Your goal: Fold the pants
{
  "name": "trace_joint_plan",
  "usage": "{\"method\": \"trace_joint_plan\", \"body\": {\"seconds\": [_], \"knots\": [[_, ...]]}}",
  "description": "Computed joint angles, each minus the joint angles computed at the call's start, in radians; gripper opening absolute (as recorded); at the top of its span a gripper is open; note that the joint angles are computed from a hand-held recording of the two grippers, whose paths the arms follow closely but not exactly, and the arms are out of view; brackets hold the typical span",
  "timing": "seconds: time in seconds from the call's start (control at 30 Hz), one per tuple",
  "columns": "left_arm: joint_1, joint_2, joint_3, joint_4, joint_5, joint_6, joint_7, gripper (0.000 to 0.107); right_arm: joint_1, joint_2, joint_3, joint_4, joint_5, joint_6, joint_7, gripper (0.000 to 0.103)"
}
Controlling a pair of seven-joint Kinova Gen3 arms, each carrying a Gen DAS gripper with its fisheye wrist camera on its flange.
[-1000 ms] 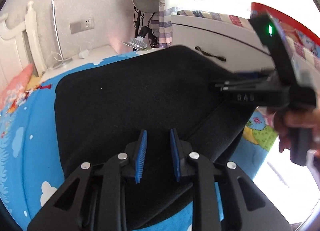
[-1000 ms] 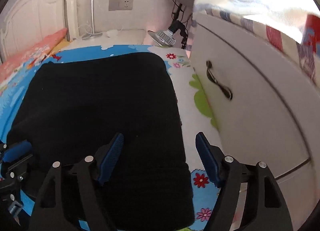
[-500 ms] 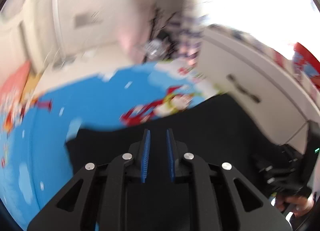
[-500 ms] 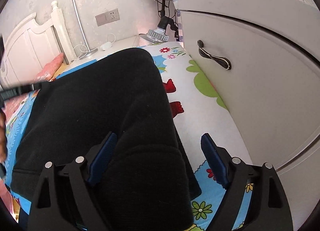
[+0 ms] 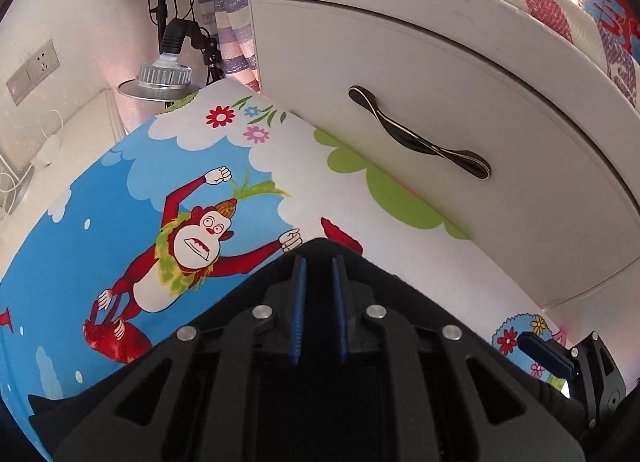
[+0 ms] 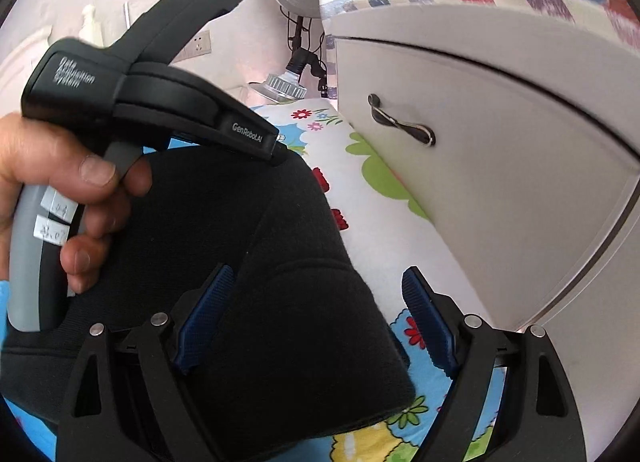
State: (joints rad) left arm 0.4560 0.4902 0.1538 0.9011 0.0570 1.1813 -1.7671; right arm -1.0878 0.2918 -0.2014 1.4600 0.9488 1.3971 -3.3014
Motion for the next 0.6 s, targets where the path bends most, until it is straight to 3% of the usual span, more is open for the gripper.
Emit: {"method": "trace_joint_plan", "body": {"seconds": [0.07, 0.17, 0.2, 0.23, 0.3, 0.4, 0.5, 0.6], "knots": [[-0.035, -0.005, 0.026, 0.019, 0.024, -0.012, -0.015, 0.014, 0.0, -0.001, -0.001, 0.004, 0.004, -0.004, 0.001, 0.081], [-0.036, -0.039, 0.0, 0.089, 0.083, -0.102, -0.036, 0.019, -0.006, 0.007, 0.0, -0.01, 0.006, 0.014, 0.015, 0.081], [-0.013, -0.067, -0.033, 0.127, 0.092, -0.142, -0.03, 0.031, -0.007, 0.007, 0.001, -0.008, 0.006, 0.013, 0.013, 0.082], [0.012, -0.109, -0.069, 0.172, 0.093, -0.183, -0.025, 0.05, -0.01, 0.006, 0.001, -0.008, 0.006, 0.014, 0.008, 0.082], [0.047, -0.202, -0.137, 0.254, 0.131, -0.255, 0.002, 0.069, -0.014, 0.012, 0.001, -0.019, 0.005, 0.028, 0.015, 0.083], [0.039, -0.341, -0.17, 0.387, 0.153, -0.306, 0.018, 0.069, -0.019, 0.019, 0.005, -0.034, 0.001, 0.044, 0.024, 0.084], [0.074, -0.475, -0.24, 0.526, 0.064, -0.327, 0.096, 0.069, -0.019, 0.017, 0.008, -0.042, -0.001, 0.052, 0.046, 0.086], [0.004, -0.556, -0.231, 0.653, 0.009, -0.324, 0.19, 0.067, -0.01, -0.005, 0.003, -0.048, -0.016, 0.046, 0.079, 0.088]]}}
